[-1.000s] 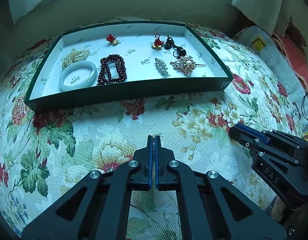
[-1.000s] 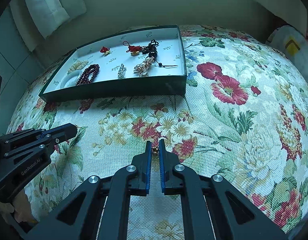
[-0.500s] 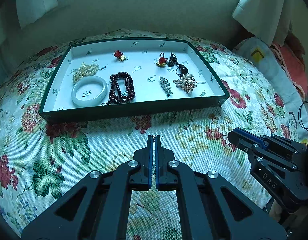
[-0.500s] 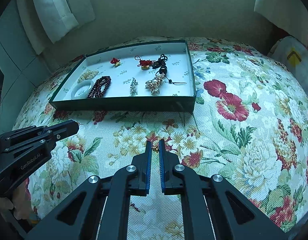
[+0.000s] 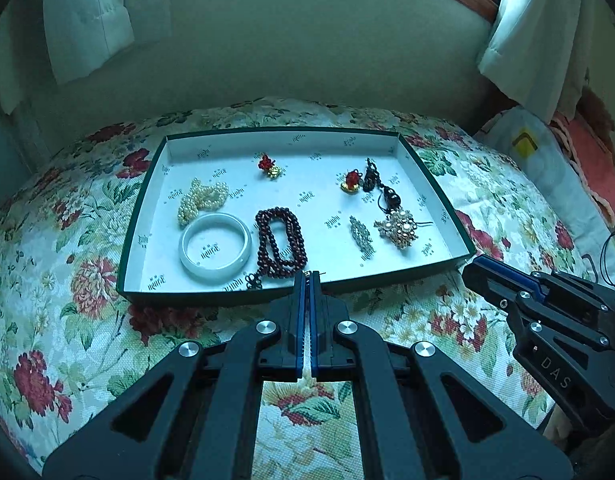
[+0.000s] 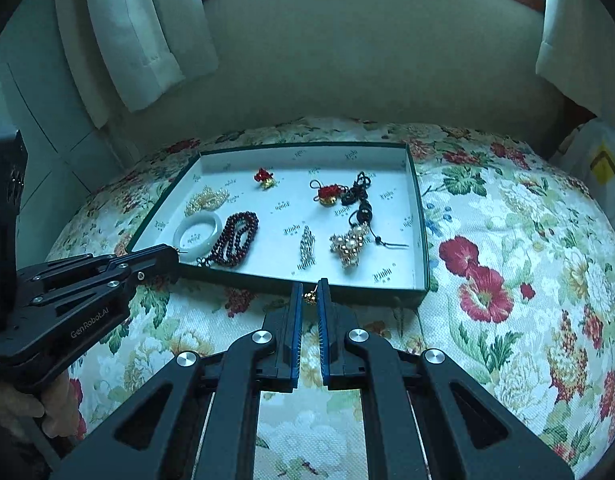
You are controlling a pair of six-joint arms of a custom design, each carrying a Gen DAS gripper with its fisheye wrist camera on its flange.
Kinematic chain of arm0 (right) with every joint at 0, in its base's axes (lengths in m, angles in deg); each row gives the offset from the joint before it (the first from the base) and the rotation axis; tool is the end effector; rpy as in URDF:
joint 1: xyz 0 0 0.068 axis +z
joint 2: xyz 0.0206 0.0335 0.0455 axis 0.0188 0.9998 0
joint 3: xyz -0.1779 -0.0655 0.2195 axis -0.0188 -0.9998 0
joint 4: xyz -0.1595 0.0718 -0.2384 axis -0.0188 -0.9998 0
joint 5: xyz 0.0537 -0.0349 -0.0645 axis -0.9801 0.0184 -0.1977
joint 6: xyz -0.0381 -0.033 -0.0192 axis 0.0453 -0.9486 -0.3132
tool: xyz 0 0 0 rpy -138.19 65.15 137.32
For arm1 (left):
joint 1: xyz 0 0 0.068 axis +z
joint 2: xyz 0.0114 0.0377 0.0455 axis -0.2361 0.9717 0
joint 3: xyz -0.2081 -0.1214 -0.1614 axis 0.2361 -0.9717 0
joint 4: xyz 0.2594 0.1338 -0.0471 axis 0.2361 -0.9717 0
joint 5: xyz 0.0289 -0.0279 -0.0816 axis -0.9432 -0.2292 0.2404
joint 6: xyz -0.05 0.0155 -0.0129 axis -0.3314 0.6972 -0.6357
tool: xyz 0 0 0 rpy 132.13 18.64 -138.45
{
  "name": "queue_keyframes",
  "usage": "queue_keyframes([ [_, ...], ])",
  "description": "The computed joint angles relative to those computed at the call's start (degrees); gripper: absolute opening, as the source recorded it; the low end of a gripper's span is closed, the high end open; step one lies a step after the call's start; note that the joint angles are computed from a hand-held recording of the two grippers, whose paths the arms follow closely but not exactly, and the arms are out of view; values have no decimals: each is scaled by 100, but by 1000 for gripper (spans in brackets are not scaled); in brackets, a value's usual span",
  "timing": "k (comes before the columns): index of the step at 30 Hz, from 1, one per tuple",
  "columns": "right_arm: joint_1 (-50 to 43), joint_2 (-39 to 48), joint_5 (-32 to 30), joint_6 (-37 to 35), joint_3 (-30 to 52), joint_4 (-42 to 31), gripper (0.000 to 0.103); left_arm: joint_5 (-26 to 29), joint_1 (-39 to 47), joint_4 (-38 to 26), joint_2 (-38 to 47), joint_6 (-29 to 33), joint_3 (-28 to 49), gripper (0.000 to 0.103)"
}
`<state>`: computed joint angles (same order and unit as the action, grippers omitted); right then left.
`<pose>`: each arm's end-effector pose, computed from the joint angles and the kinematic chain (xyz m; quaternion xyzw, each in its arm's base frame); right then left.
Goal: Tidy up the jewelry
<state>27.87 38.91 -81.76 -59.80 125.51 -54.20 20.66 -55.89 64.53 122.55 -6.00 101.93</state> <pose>0.2865 0.1519 0.1419 -0.2390 0.8932 0.1709 0.3403 0.2406 -0.1957 0.1597 -0.1155 0.9314 -0.0122 0.3451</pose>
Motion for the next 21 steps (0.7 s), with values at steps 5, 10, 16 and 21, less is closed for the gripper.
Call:
queue_keyframes([
  [5,130,377,36,20,514,12,7,108,444,169,-14,352,39,1],
  [10,183,1024,26,53,1211,18,7,243,937,402,308,734,235,1],
  [16,267,1873,32,62,2062,-52,7,456,1495,718,860,1130,552,1],
  [21,412,2493,169,62,2621,-136,7,597,1827,791,1372,1345,876,1],
])
